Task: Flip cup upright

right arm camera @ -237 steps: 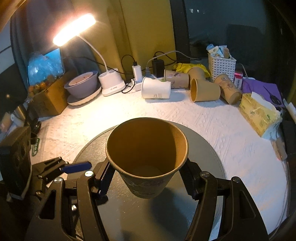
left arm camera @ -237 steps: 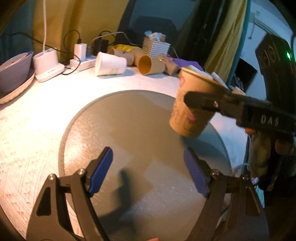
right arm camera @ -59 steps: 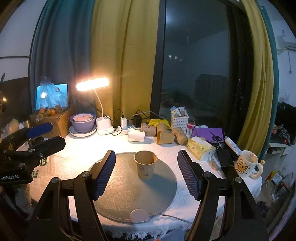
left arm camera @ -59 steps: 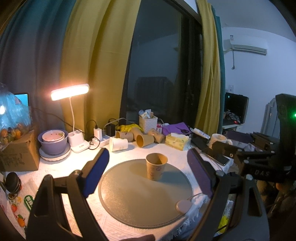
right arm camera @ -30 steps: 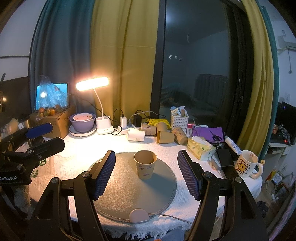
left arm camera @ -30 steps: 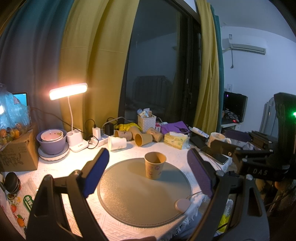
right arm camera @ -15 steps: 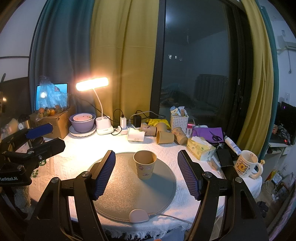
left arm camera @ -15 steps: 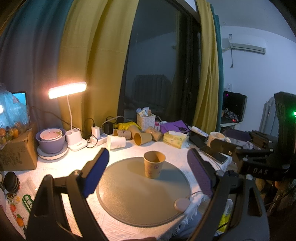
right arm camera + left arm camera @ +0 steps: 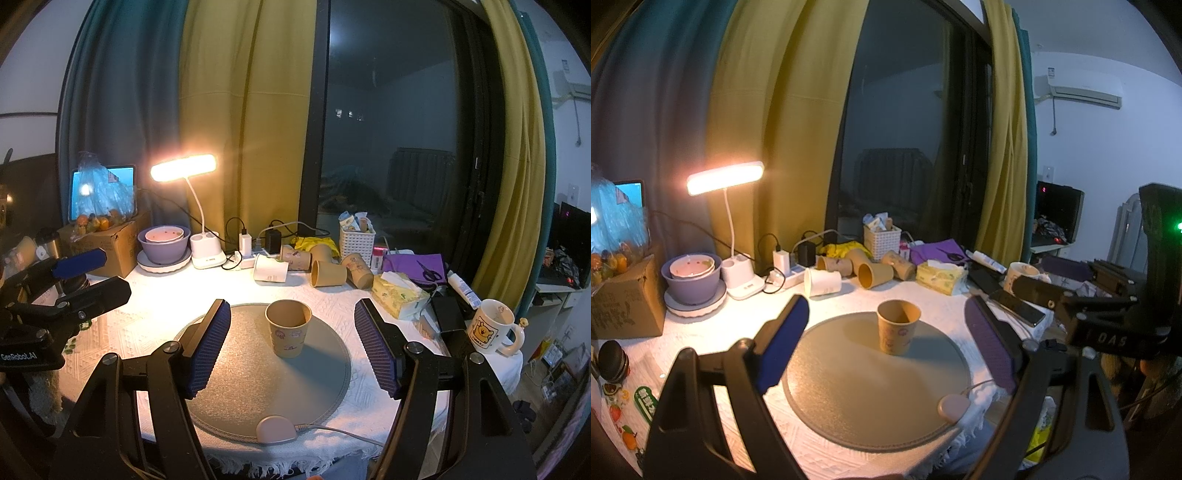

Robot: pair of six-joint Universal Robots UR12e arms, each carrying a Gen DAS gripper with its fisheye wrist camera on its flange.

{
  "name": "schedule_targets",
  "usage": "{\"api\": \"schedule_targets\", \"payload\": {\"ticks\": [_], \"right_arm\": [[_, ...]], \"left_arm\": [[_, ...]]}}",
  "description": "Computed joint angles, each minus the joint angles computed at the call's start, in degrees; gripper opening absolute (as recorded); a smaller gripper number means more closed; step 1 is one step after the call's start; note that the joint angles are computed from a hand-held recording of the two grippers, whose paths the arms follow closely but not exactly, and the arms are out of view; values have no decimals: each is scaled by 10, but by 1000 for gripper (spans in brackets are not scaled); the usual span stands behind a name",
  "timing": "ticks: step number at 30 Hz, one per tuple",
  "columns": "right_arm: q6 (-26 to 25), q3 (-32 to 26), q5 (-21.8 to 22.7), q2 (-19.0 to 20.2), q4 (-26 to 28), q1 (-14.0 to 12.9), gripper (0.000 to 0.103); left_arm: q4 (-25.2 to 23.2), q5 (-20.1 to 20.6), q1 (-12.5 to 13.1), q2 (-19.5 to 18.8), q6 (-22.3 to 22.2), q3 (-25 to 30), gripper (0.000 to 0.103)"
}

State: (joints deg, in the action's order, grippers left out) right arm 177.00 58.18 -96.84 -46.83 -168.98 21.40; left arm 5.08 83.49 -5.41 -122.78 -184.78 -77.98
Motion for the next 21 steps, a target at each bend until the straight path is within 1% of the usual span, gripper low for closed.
{"api": "schedule_targets", "payload": {"ticks": [15, 21], "right_arm": [[0, 0, 2, 1, -1, -1, 73], [1, 0, 3, 1, 2, -1, 73]], "left_arm": [[0, -1, -1, 2, 0, -3, 87], [10, -15, -2, 4, -3, -9, 87]]}}
